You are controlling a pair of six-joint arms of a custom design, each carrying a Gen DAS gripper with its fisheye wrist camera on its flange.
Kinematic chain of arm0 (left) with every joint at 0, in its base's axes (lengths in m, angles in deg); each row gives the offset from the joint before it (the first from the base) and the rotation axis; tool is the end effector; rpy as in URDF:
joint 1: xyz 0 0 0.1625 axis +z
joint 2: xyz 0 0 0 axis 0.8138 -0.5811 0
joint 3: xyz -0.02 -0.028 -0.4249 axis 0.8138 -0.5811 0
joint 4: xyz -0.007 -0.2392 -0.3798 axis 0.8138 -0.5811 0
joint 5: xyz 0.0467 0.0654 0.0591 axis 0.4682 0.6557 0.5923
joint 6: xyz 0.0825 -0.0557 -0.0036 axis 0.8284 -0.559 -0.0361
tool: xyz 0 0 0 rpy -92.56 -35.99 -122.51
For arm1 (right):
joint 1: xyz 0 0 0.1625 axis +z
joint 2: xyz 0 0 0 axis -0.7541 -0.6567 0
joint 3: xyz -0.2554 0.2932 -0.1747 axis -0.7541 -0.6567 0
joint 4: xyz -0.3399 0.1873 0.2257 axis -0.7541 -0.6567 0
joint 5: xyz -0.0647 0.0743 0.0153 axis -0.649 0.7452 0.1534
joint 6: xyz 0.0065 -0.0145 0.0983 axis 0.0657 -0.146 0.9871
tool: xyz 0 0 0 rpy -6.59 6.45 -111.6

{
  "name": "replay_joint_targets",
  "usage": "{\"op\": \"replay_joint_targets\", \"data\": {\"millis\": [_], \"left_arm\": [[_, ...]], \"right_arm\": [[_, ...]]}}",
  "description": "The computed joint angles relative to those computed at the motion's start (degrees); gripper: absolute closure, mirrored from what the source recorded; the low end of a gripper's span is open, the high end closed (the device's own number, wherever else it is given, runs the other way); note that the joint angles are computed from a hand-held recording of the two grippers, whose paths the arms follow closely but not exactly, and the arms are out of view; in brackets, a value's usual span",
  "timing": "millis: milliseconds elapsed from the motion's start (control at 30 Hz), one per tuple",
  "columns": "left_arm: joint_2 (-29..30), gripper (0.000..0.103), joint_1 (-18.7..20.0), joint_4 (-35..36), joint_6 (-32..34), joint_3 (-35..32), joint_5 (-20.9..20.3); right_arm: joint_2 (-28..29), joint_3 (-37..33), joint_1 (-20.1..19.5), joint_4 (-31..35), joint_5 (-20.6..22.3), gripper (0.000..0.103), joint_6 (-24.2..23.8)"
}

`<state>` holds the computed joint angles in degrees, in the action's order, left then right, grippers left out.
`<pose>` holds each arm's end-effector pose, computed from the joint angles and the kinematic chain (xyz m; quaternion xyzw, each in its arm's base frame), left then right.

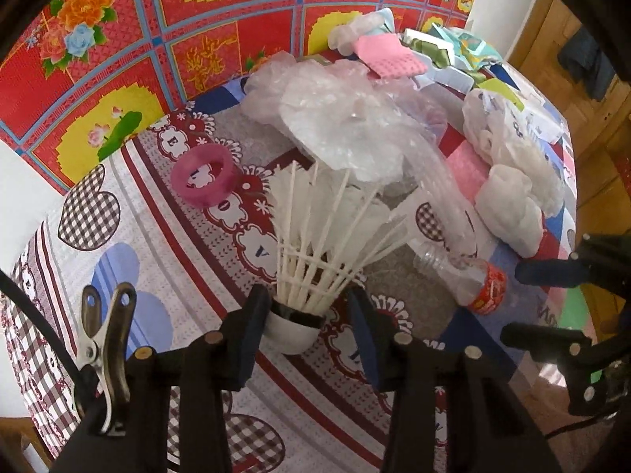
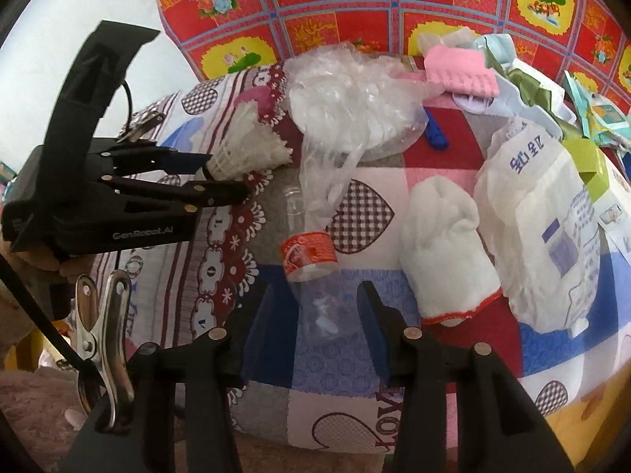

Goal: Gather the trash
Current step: 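Close the right gripper around the clear red-labelled plastic bottle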

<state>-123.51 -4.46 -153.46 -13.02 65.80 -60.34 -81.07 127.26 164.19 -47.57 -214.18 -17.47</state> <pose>-0.4062 -0.7743 0.2980 0.3757 0.8832 -0.0430 0.2773 0.3909 -0.6564 0.3520 0.0938 -0.9408 0.1768 0.2737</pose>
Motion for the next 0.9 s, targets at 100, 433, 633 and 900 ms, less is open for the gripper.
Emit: {"op": "replay_joint_targets", "data": {"millis": [100, 433, 633, 900], "left_arm": [[-0.69, 0.058, -0.26, -1.59, 0.41, 1.75, 1.08], [-1.78, 0.058, -0.35, -4.91, -0.51, 4.34, 1.35], [-2.81, 0.058, -0.40, -7.68, -0.33, 6.50, 1.58], [-2.86, 0.058, -0.53, -9.70, -1.60, 7.31, 2.03]], "right_arm": [[0.03, 0.28, -0.04, 0.25, -0.54, 0.057, 0.99], [0.36, 0.83, 0.12, 0.81, -2.51, 0.058, 3.89], [0.99, 0.91, 0.54, -0.06, -4.28, 0.058, 3.93], [0.35, 1.60, 0.31, -1.16, -3.30, 0.058, 2.70]]}}
